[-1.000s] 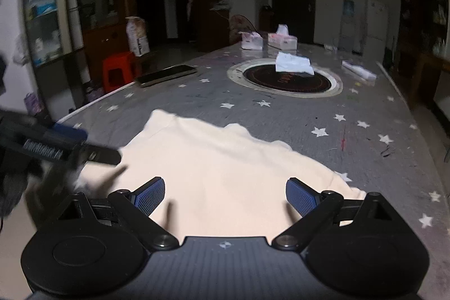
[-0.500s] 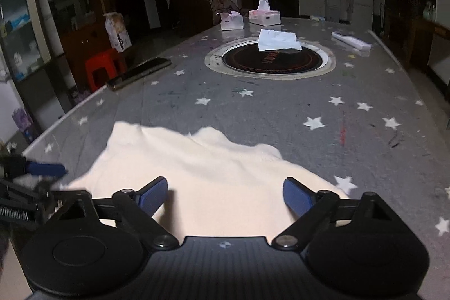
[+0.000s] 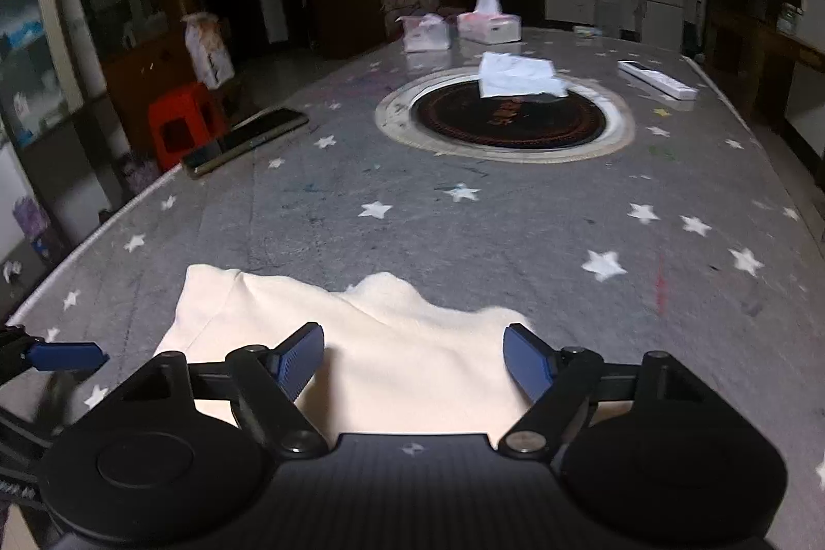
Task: Fold clothes
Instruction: 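Move both open grippers to the side edge of the folded sweatshirt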
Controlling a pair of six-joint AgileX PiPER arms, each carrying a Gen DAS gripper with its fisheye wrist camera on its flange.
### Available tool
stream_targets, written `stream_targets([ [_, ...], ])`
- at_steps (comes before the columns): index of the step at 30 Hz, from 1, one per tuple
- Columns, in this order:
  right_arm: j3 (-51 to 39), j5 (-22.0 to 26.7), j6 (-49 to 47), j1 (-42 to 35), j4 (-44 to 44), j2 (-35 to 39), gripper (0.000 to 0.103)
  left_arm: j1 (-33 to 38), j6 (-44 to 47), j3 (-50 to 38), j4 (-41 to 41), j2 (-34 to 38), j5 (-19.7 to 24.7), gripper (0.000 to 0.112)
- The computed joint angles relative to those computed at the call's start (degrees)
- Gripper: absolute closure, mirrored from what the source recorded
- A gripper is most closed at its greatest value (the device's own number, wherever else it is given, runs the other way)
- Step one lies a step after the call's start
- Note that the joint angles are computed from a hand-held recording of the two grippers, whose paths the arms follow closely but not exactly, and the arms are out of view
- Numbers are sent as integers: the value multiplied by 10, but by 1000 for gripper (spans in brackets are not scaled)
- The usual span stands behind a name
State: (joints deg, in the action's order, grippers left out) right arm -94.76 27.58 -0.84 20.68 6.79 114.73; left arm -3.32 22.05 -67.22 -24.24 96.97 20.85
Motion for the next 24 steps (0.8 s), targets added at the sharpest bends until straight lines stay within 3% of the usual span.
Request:
stream_targets([
  [3,-69,41,46,13,-47,47,29,0,8,3,-6,-1,-2,18],
  [8,-90,45,49,15,-53,59,29,7,30,4,-31,-3,2,18],
  [14,27,-13,-85,21,25,-33,29,34,47,1,-74,-9,17,18],
  [24,178,-48,-272,96,101,-146,29,61,-7,-15,-54,-10,24,19],
])
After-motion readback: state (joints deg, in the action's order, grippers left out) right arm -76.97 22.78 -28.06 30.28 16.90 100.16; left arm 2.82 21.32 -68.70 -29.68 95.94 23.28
